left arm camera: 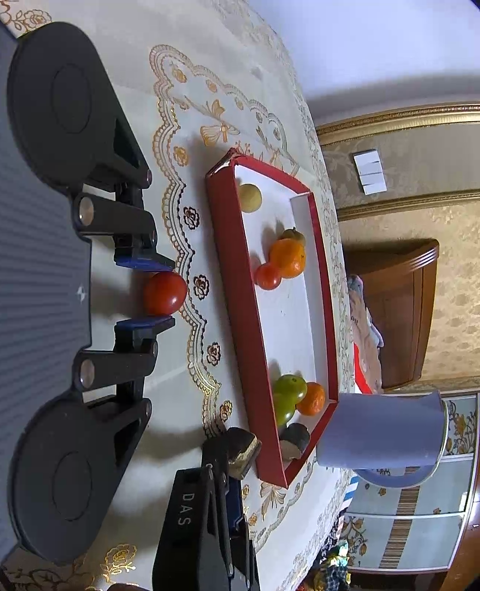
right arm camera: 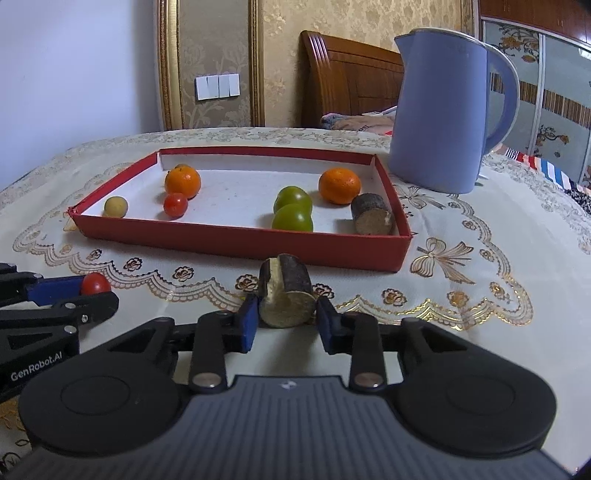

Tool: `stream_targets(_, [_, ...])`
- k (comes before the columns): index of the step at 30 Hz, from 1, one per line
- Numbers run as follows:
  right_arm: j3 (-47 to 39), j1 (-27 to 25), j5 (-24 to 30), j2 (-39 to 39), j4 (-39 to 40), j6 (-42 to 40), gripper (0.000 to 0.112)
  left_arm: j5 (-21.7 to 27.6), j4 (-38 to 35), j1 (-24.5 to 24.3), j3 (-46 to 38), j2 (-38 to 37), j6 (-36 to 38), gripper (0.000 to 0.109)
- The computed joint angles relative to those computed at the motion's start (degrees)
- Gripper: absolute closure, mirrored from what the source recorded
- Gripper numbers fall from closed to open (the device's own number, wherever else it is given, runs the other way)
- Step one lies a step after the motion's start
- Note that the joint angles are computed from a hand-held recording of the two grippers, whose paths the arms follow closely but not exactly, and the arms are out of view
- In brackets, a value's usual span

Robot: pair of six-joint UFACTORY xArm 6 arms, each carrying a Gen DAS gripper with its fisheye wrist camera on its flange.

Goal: Organize fruits
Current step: 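Carry the red tomato and log piece over the tray with both grippers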

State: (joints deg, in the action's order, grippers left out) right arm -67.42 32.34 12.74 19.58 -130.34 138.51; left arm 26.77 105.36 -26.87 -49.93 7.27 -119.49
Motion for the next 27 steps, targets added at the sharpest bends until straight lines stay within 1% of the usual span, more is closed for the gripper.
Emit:
stream_targets(3, [-0.07,-0.10,-0.23,-0.02,-0.82,1.06,0.081,0.88,-0.84,-0.30,0.04,0.04,0.70,0.084])
stream_targets(9, [0.53,-0.20,0.41,-0.49,-1.38,2.65,0.081,1.07,-1.00,-0.32,0.07,0.02,0.69,0.084])
stream_targets(14, [2.22,0.56,3.01,-1.87,-4.47,6.27,0.081,2.22,-0.87,-0.82,0.30,-0.23,0.38,0.084])
stream_targets(18, [3.77,1.04,4.98,-3.28,-7.26,9.61,0.081,5.80,-0.46,-2.17,1.42,-1.34,-0.91,0.084])
stream_targets(21, [3.95,0.97,4.66,-3.96,-9.41,11.95,0.082,9.22,0.27,-3.44,2.32,-2.54,-1.31,0.084])
stream_targets(24, [4.66,1.27,5.73,-5.12,-10.83,12.66,0.082,8.18,1.75,-2.83,2.49,-3.77,-2.75,0.084])
stream_targets(27, [4.38,1.27,6.18,-5.80,-10.94,11.48,0.082,8.02,1.28,-2.19,1.51,-3.56,-1.57,0.084])
